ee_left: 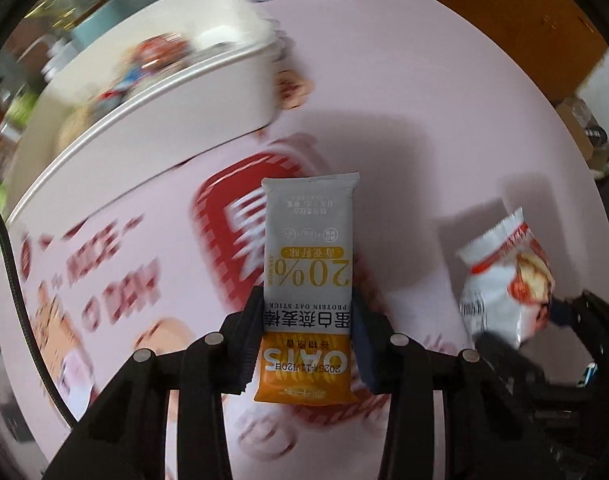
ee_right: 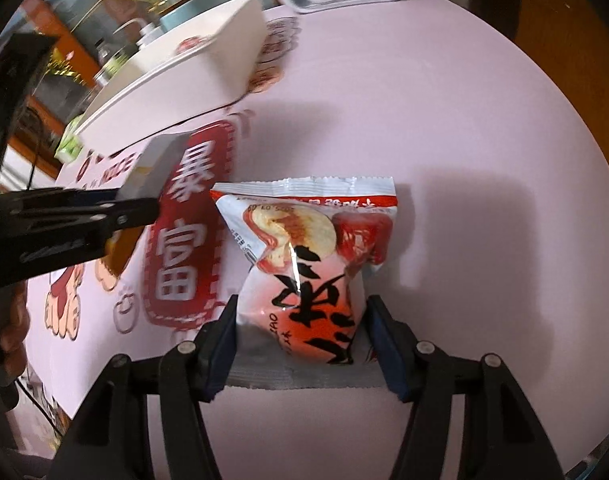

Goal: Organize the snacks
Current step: 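Carry both packs into the white tray and open both tools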

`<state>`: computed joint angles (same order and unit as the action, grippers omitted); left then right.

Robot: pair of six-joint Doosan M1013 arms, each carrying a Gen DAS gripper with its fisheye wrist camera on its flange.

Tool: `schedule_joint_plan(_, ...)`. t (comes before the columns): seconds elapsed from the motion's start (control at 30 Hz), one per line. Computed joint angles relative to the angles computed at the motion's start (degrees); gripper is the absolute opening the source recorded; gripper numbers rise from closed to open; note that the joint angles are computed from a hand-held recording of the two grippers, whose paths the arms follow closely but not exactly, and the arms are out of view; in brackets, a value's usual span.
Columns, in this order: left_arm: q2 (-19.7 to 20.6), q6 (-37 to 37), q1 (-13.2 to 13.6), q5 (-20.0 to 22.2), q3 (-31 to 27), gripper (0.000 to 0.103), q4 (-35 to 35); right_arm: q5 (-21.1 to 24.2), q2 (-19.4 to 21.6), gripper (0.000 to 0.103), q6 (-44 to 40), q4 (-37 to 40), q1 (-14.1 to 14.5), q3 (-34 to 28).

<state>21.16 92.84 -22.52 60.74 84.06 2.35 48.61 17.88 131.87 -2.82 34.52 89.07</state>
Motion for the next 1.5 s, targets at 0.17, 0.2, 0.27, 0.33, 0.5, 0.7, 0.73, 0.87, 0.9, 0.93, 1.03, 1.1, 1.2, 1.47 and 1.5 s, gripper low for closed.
schedule_joint_plan(0.17, -3.7, -3.2, 3.1, -1.9, 3.7, 0.039, 2.6, 1.1, 2.1, 0.061, -4.5, 1.8, 1.6, -4.1)
schedule_joint_plan(0.2, -4.2, -3.6, 3.9, -2.0, 3.9, 0.039, 2.7, 1.3, 2.6, 0.061, -5.2, 2.0, 1.9, -5.0)
schedule_joint_plan(0.27, -5.5, -3.6, 6.2, -1.9, 4.6, 0.039, 2.1, 1.6, 3.5, 0.061, -6.6, 2.0, 2.4, -7.1)
schedule_joint_plan(0.33, -6.8, -3.2, 8.0, -1.5, 4.7, 0.039, 1.8, 1.9, 4.4, 0.061, -7.4, 1.7, 2.8, -9.0)
schedule_joint_plan(0.5, -8.5, -2.2, 10.5, -2.9, 4.1, 0.039, 2.5, 4.1, 7.4, 0.061, -7.5, -1.3, 3.2, -16.2)
schedule_joint_plan(0.7, -6.8, 3.3, 12.9, -7.0, -1.2, 0.039, 0.1, 7.1, 11.3, 0.061, -5.9, -8.4, 3.1, -26.9)
schedule_joint_plan(0.73, -6.4, 3.9, 13.1, -7.7, -2.2, 0.039, -0.2, 7.7, 12.1, 0.061, -5.5, -10.0, 3.0, -28.9)
schedule_joint_plan(0.87, -3.7, 5.7, 14.0, -10.4, -7.9, 0.040, -1.2, 9.6, 15.3, 0.061, -3.8, -15.3, 2.5, -37.2)
schedule_joint_plan(0.9, -3.0, 5.9, 14.2, -10.7, -9.2, 0.040, -1.4, 10.1, 16.2, 0.061, -3.3, -16.4, 2.3, -39.3)
schedule_joint_plan(0.93, -2.4, 6.4, 14.4, -10.8, -10.3, 0.040, -1.9, 10.6, 17.2, 0.061, -3.2, -17.2, 2.0, -41.6)
schedule_joint_plan(1.03, 0.4, 7.2, 14.6, -11.1, -15.1, 0.040, -2.0, 13.0, 20.5, 0.061, -2.9, -18.8, 1.4, -48.1)
schedule_joint_plan(1.1, 2.4, 6.4, 14.7, -10.7, -18.1, 0.040, -1.4, 14.9, 23.1, 0.061, -3.5, -18.4, 0.7, -52.8)
schedule_joint_plan(1.2, 5.6, 5.4, 15.2, -9.1, -22.7, 0.040, -1.7, 18.6, 27.3, 0.061, -4.0, -17.9, -0.1, -60.0)
schedule_joint_plan(1.47, 12.0, 1.9, 15.8, -3.2, -30.2, 0.040, -3.3, 27.6, 35.6, 0.061, -7.8, -16.9, -0.5, -73.4)
schedule_joint_plan(1.5, 12.1, 1.8, 15.8, -3.3, -30.1, 0.040, -3.3, 28.3, 36.1, 0.061, -8.0, -16.7, -0.5, -74.0)
